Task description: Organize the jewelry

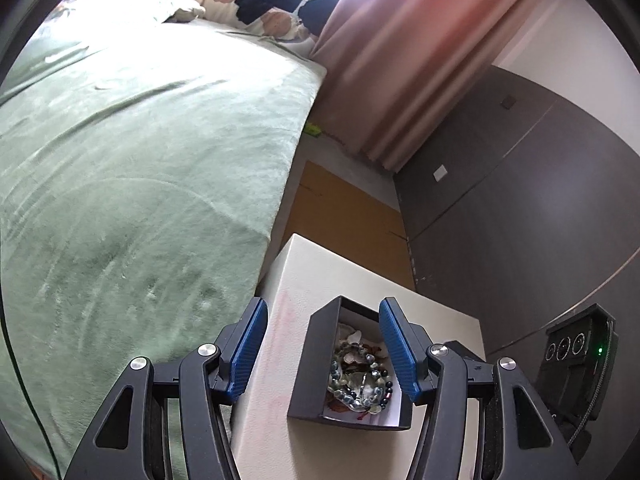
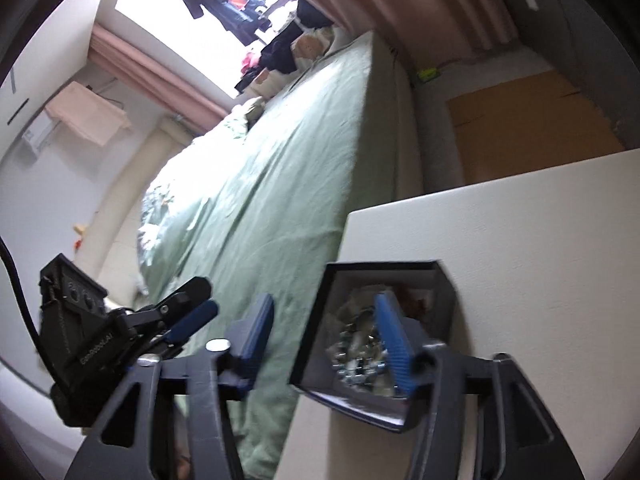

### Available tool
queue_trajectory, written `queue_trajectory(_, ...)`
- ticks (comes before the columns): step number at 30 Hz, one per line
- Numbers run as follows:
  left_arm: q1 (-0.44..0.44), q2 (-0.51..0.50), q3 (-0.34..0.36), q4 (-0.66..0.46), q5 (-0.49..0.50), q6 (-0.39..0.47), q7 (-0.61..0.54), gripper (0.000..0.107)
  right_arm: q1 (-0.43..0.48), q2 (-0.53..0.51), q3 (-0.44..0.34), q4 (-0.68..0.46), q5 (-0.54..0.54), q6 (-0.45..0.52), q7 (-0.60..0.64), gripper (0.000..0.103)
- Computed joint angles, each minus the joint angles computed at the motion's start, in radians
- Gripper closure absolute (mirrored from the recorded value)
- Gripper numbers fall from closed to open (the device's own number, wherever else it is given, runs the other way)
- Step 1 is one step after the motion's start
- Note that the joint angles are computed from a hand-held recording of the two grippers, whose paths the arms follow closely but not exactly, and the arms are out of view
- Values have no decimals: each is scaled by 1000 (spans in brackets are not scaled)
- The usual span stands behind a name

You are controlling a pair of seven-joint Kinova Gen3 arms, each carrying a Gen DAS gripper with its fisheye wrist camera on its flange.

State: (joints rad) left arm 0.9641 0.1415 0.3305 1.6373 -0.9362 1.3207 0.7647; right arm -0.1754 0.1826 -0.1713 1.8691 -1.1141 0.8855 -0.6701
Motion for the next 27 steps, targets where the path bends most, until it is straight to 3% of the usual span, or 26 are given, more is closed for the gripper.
queue_trajectory(6, 9, 23, -3, -38, 13, 18, -35, 40, 8, -43, 27, 17, 83, -14, -65, 46)
queue_trajectory(16, 86, 132, -51, -198, 34, 106, -197, 21, 20, -149, 81, 41, 214, -30, -119, 46)
queue_trajectory(22, 154, 196, -95, -292, 33, 155, -271, 12, 19, -195, 106, 52, 293, -50, -177, 37)
queue_trajectory(23, 163, 205, -103, -307, 35, 163, -281, 10, 18, -203, 110, 52, 306, -50, -187, 35)
queue_trajectory(27, 200, 231, -129, -352, 37, 182, -297, 6, 32, -230, 146, 64, 288, -24, -163, 8)
